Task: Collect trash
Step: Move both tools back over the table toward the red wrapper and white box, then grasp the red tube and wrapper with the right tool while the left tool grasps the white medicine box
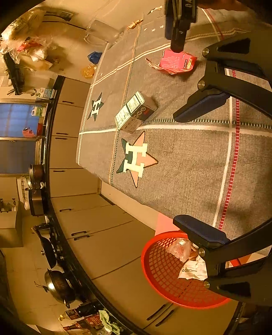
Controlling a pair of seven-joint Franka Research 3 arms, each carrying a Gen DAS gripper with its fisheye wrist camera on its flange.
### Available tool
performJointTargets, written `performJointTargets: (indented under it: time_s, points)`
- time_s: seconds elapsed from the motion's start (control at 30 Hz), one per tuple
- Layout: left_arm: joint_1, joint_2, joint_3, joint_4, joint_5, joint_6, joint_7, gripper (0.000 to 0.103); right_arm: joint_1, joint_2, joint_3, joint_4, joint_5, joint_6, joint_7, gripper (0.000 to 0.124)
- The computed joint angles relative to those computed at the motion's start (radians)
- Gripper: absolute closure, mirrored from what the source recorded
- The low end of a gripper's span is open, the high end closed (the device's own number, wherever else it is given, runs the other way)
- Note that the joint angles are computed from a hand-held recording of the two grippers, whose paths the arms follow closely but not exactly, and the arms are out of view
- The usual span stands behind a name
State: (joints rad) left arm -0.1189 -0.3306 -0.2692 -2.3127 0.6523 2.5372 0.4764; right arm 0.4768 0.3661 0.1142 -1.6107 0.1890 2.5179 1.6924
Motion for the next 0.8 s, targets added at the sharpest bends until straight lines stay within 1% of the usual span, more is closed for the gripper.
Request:
performJointTargets:
  time_s: [0.03, 0.07, 0.1, 0.17, 0.2, 0.23, 0.33, 0.37, 0.4, 0.47, 0.53, 0.63, 0.67, 0.73, 0.8]
  points:
    - [0.0, -0.001, -0.001, -0.001, 0.002, -0.001, 0.0, 0.014, -0.004, 0.0, 0.0, -0.007, 0.016, 0.005, 0.015, 0.048]
    - [-0.001, -0.002, -0.003, -0.002, 0.003, -0.001, -0.001, 0.014, -0.003, 0.006, -0.007, -0.007, 0.017, 0.003, 0.042, 0.056]
    - [-0.003, -0.003, -0.002, -0.004, 0.003, 0.002, 0.0, 0.014, -0.001, 0.013, -0.011, -0.002, 0.014, -0.002, 0.062, 0.06]
    - [-0.005, -0.007, -0.003, -0.006, 0.002, 0.004, 0.001, 0.014, -0.022, 0.043, 0.009, 0.024, 0.065, -0.019, 0.056, 0.071]
    - [-0.005, -0.008, -0.002, -0.007, 0.002, 0.005, 0.002, 0.014, -0.021, 0.049, 0.009, 0.028, 0.068, -0.021, 0.058, 0.072]
    - [-0.005, -0.01, -0.002, -0.009, 0.004, 0.007, 0.003, 0.014, 0.004, 0.047, -0.012, 0.023, 0.024, 0.005, 0.088, 0.074]
    - [-0.002, -0.011, -0.001, -0.011, 0.003, 0.008, 0.005, 0.014, 0.017, 0.066, -0.008, 0.049, -0.003, -0.003, 0.083, 0.077]
    - [-0.002, -0.011, 0.002, -0.012, -0.001, 0.009, 0.007, 0.014, 0.033, 0.073, -0.02, 0.061, -0.033, -0.006, 0.097, 0.084]
    - [-0.002, -0.011, 0.003, -0.011, -0.004, 0.01, 0.007, 0.014, 0.047, 0.077, -0.028, 0.066, -0.063, -0.002, 0.105, 0.085]
    - [0.0, -0.01, 0.004, -0.012, -0.006, 0.01, 0.009, 0.014, 0.05, 0.084, -0.022, 0.071, -0.072, 0.017, 0.095, 0.094]
    - [0.002, -0.008, 0.003, -0.008, -0.007, 0.005, 0.011, 0.014, 0.043, 0.075, -0.008, 0.05, -0.062, 0.063, 0.061, 0.103]
    - [0.0, -0.002, 0.004, -0.002, -0.014, 0.003, 0.014, 0.014, 0.034, 0.044, 0.003, 0.0, -0.037, 0.134, 0.033, 0.108]
    - [-0.001, 0.003, 0.005, 0.003, -0.021, 0.001, 0.017, 0.014, 0.04, 0.033, -0.004, -0.014, -0.044, 0.152, 0.036, 0.109]
    - [-0.015, 0.016, 0.019, 0.018, -0.06, 0.01, 0.043, 0.014, 0.072, 0.003, -0.045, -0.055, -0.107, 0.202, 0.087, 0.109]
    - [-0.029, 0.036, 0.03, 0.04, -0.104, 0.019, 0.077, 0.014, 0.079, -0.014, -0.06, -0.08, -0.139, 0.235, 0.118, 0.109]
